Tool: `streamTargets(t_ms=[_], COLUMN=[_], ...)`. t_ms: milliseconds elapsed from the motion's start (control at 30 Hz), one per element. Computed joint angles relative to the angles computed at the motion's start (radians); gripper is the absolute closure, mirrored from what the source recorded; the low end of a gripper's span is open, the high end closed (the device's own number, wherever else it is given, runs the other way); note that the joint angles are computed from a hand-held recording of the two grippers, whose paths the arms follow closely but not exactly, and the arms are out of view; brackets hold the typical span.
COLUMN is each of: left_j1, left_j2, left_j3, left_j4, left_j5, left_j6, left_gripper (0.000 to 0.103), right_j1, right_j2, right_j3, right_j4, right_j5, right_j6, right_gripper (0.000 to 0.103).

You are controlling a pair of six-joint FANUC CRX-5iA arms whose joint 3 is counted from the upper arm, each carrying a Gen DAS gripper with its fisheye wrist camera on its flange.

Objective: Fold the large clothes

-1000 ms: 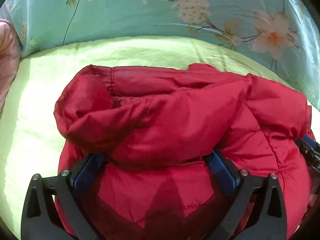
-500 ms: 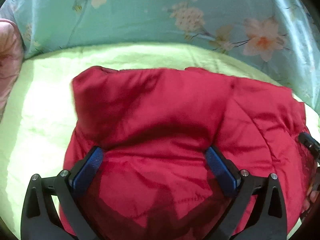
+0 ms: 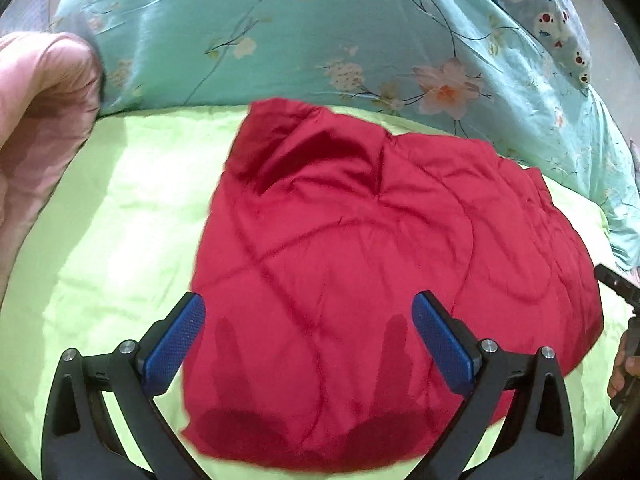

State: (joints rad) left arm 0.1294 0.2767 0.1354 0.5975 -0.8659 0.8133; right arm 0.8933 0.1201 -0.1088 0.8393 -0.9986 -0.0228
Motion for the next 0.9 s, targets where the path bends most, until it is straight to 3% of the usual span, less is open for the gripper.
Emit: streamTargets(t_ms=[433,633,900], left_j1=[0.095,0.111,0.12], left_j2=[-0.015,0.075,0.228], left_j3=[-0.084,-0.029,0.078], left_j4=[0.09,0.148,0.271], left_j5=[-0.086,-0.174,-0.337], left_j6=[-0.063,-0.043,0.065], left_gripper=[0.0,0.0,0.0], right_j1=[0.067,0.015,-0.07], right_j2=[-0.143,-0.177,-0.147], right_j3=[-0.229,-0.29,-0.277], right_j4=[0.038,0.001,-0.07], right_j5=[0.035,0.154,0.318], right_j6=[-0.213,-0.29,-0.239], right_gripper=[0.005,0.005,0.004])
